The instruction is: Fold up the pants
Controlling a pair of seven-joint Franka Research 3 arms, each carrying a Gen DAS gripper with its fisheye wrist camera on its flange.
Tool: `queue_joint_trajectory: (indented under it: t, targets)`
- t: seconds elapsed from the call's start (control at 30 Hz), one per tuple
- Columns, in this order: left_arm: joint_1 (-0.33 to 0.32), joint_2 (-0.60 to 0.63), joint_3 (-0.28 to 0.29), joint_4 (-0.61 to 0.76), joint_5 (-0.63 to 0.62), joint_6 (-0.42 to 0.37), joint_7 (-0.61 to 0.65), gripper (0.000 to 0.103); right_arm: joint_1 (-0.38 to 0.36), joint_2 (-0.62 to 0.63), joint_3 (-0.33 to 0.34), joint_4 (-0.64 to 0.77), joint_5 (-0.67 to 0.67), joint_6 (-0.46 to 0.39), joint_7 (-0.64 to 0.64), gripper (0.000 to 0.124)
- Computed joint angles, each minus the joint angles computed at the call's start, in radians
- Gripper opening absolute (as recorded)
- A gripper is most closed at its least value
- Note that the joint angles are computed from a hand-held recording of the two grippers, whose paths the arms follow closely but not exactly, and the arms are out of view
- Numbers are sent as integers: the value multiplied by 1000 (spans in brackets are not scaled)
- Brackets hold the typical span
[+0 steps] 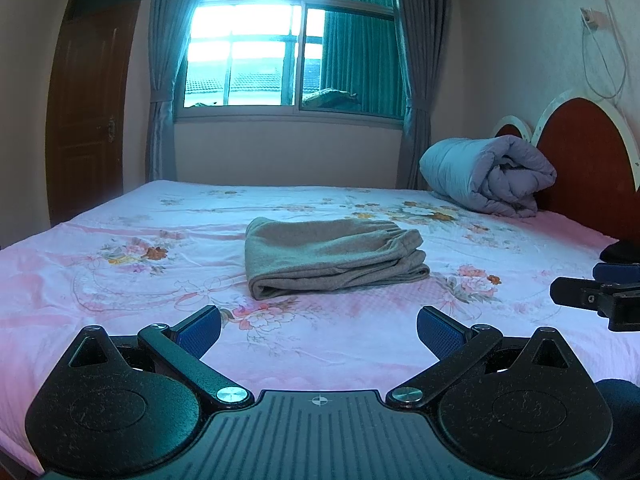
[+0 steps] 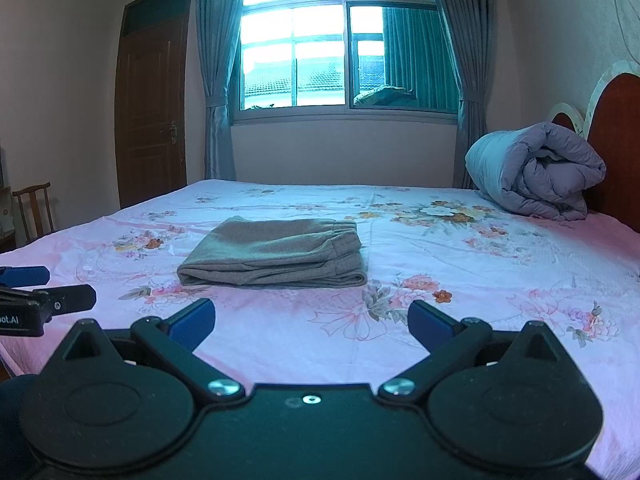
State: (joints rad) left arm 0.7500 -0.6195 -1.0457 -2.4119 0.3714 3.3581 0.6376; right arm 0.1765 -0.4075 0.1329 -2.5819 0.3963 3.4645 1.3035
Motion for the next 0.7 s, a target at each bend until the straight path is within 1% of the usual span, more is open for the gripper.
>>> queue_joint_trajectory:
  t: [0.7]
  targets:
    - [17, 6, -11, 0, -9, 13, 14, 103, -7, -2, 8, -1, 2, -1, 2, 97]
